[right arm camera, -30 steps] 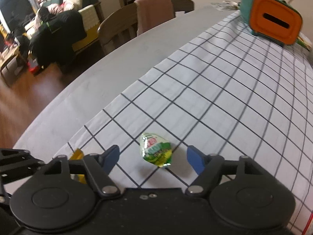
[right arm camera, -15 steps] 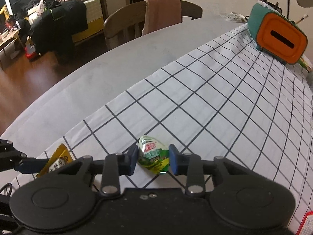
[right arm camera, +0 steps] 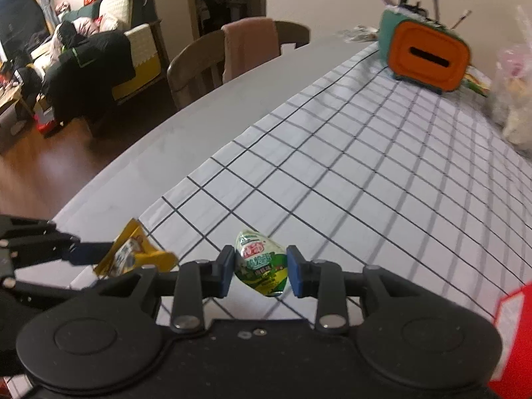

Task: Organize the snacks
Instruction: 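Carry the yellow packet and green candy over the red box with both tools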

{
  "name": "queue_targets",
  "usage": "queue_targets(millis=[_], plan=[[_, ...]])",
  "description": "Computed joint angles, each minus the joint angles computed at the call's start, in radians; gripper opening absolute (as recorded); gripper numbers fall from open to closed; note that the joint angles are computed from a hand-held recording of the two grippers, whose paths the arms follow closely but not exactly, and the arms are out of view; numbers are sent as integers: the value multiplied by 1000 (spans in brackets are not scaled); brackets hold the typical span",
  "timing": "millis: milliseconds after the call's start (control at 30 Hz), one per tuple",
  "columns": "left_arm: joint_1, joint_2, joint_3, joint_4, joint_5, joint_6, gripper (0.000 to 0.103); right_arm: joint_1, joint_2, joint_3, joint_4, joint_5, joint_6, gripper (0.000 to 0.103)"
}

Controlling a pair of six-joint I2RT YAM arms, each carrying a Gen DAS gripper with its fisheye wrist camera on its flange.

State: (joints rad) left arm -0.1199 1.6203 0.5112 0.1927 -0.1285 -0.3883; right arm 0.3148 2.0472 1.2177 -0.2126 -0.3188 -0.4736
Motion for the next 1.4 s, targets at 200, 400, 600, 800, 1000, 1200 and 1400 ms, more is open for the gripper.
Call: queue_targets(millis=[200,400,600,800,1000,1200,1400], plan=[[-97,-84,38,-81,-41,-11,36,-89,-157,-113,-1,-40,1,32],[-208,-116,120,-170,-96,-42,36,-208,-277,-176,-28,-102,-22,32],[-329,-96,241,-267,-170,-81,36,-351,-338,-173,-95,-198,-84,32],[-441,-16,394,-341,-226,-105,36,-498,-344,-128,-176,-288,-172,32],[-533,119,591,-407,-253,-129,36,-647,-284,-34,-259,-347,-261,32],[-592,281,809,-478,-251,-142,36,-782,-174,100,-327,-370,-334,32],[-619,487,1095,-595,-216,-140,36,-870,-41,253,-367,-368,-374,32]])
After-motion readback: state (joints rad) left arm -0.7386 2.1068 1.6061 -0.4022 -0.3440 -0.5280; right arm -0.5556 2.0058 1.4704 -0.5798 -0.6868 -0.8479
